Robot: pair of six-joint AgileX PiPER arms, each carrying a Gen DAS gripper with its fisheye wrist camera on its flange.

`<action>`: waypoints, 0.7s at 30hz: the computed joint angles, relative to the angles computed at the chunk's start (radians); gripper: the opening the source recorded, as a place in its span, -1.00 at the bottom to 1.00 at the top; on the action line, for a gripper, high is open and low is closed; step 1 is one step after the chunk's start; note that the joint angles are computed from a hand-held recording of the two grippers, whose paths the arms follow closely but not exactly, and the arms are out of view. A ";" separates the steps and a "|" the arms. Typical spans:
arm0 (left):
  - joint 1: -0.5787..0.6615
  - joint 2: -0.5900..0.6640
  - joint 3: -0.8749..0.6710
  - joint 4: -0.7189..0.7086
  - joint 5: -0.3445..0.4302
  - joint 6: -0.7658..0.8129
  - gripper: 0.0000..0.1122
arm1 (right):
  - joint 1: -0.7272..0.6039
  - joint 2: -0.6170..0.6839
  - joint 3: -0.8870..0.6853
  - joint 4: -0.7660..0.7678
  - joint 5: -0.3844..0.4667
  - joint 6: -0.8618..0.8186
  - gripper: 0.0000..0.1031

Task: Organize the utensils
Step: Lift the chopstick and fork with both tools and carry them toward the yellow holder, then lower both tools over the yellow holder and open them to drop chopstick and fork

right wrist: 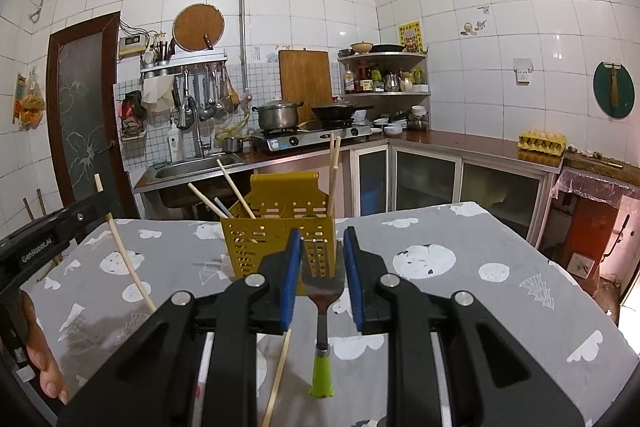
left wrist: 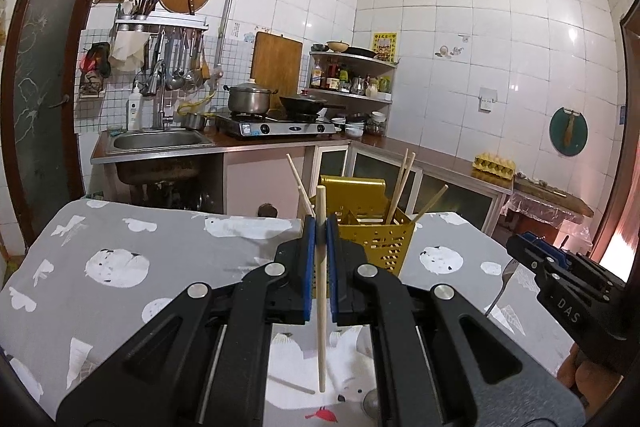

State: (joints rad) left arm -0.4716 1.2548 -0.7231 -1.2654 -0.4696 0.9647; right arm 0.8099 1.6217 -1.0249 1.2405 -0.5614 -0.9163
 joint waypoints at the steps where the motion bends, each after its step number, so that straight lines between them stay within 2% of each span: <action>1: 0.005 0.003 -0.005 0.004 0.006 -0.004 -0.92 | -0.005 0.003 -0.008 0.003 0.006 -0.007 -0.57; 12: 0.076 0.052 -0.132 -0.011 0.110 0.056 -0.92 | -0.056 0.039 -0.131 0.077 0.074 -0.134 -0.57; 16: 0.097 0.069 -0.215 -0.088 0.131 0.154 -0.92 | -0.075 0.046 -0.217 0.155 0.103 -0.248 -0.57; 21: 0.107 0.132 -0.387 -0.278 0.142 0.403 -0.92 | -0.106 0.096 -0.411 0.362 0.145 -0.517 -0.57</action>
State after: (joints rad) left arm -0.3645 1.3872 -1.1103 -1.5436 -0.3273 1.3675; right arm 0.7036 1.7178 -1.4360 1.6023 -0.4163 -1.4332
